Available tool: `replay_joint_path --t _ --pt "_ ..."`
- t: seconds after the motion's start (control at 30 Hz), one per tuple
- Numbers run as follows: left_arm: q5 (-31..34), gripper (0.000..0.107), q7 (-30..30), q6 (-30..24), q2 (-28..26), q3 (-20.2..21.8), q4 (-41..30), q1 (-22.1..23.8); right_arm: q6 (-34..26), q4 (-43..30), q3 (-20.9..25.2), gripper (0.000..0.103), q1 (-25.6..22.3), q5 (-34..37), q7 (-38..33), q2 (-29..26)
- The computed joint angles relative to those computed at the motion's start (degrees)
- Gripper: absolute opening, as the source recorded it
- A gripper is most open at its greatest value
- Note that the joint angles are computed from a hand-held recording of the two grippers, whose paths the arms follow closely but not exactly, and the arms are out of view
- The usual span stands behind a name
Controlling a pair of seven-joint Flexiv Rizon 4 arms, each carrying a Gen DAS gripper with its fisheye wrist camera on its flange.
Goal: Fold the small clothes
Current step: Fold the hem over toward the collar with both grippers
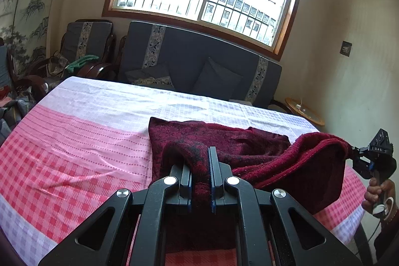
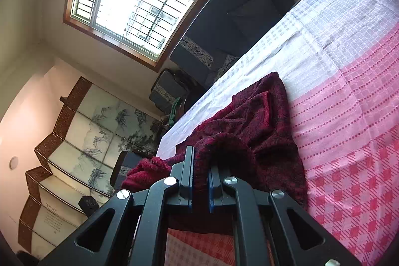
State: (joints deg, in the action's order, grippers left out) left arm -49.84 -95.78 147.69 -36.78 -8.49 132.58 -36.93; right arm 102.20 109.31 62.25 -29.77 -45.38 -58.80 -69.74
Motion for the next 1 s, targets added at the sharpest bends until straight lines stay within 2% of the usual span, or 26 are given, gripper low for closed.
replay_joint_path --t 0.13,0.5,1.0 --pt "0.24 0.01 1.09 -0.93 -0.95 0.62 -1.93 1.07 -1.83 -4.21 -0.69 0.009 2.99 0.96 -0.02 -0.78" --pt "0.53 0.01 2.62 -4.27 -3.41 1.5 -6.02 4.11 -7.06 -13.81 -0.23 0.01 9.2 8.33 -5.46 -3.32" --pt "2.8 0.01 5.07 -10.84 -6.17 3.7 -11.55 7.21 -11.51 -22.16 -0.26 0.01 14.06 18.83 -12.74 -5.35"
